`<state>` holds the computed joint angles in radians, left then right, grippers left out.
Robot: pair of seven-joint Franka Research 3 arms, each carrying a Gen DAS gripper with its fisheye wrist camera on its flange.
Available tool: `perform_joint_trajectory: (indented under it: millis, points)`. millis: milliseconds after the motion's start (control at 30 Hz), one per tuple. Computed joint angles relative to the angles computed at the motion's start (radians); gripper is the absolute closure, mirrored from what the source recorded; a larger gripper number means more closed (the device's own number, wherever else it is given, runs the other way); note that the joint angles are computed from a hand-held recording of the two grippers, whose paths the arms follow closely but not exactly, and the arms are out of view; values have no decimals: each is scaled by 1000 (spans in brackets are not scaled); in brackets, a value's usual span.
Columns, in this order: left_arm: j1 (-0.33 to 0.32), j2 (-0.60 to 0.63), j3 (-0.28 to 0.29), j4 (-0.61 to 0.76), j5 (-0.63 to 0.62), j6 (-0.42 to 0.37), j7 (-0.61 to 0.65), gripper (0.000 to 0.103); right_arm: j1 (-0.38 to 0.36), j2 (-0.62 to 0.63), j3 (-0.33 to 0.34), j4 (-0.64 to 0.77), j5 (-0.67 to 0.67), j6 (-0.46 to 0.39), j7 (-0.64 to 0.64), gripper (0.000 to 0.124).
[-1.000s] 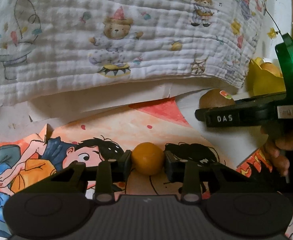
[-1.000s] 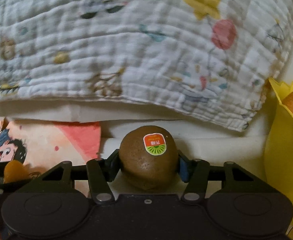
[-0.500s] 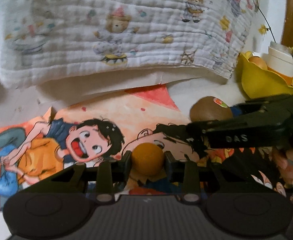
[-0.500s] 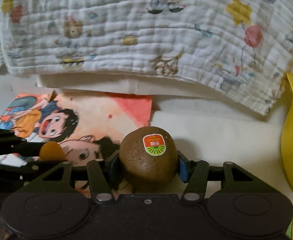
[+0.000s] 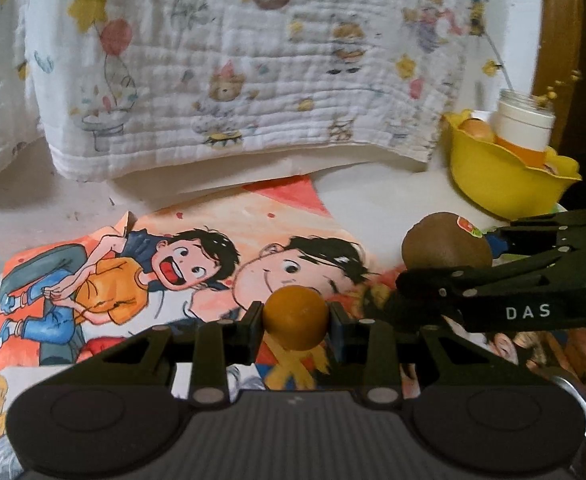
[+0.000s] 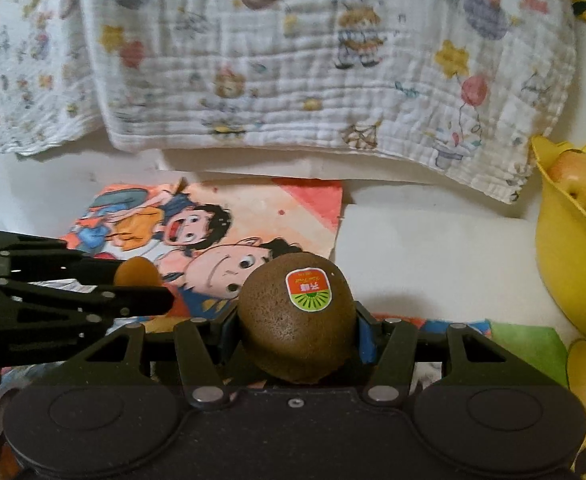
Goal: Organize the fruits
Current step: 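Carry the kiwi and small orange over the tray with both grippers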
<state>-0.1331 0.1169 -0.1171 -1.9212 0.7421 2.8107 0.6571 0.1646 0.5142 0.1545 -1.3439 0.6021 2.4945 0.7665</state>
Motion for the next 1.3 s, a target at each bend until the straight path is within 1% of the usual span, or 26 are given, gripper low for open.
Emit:
perform_joint_trajectory:
  millis: [133,300,567,700,800,933,1200,1300]
  points:
    - [-13,-34,-13,-28,18,-9,-22,66,-29,-93,21,-119,68,27,-85,66]
    - [-21,-75,-31,-66,44,-1,-52,66,-47,-207,14,-253,166,32,-202,66]
    - [-19,-156,-70,-156,112,0,-128,66,-53,-344,-38,-433,322,17,-407,66]
    - [-14,-190,-89,-197,141,-9,-169,66,-42,-401,-67,-511,381,14,-472,66]
    - [-12,-208,-101,-221,137,-21,-188,66,-31,-442,-84,-570,417,18,-535,66]
    - [-13,-221,-116,-238,128,-63,-218,66,-11,-479,-104,-626,413,25,-566,66]
    - [-21,-242,-120,-266,59,-102,-202,66,10,-519,-128,-685,368,45,-535,66]
    - [-23,-254,-121,-277,32,-106,-194,66,13,-524,-133,-691,364,39,-520,66]
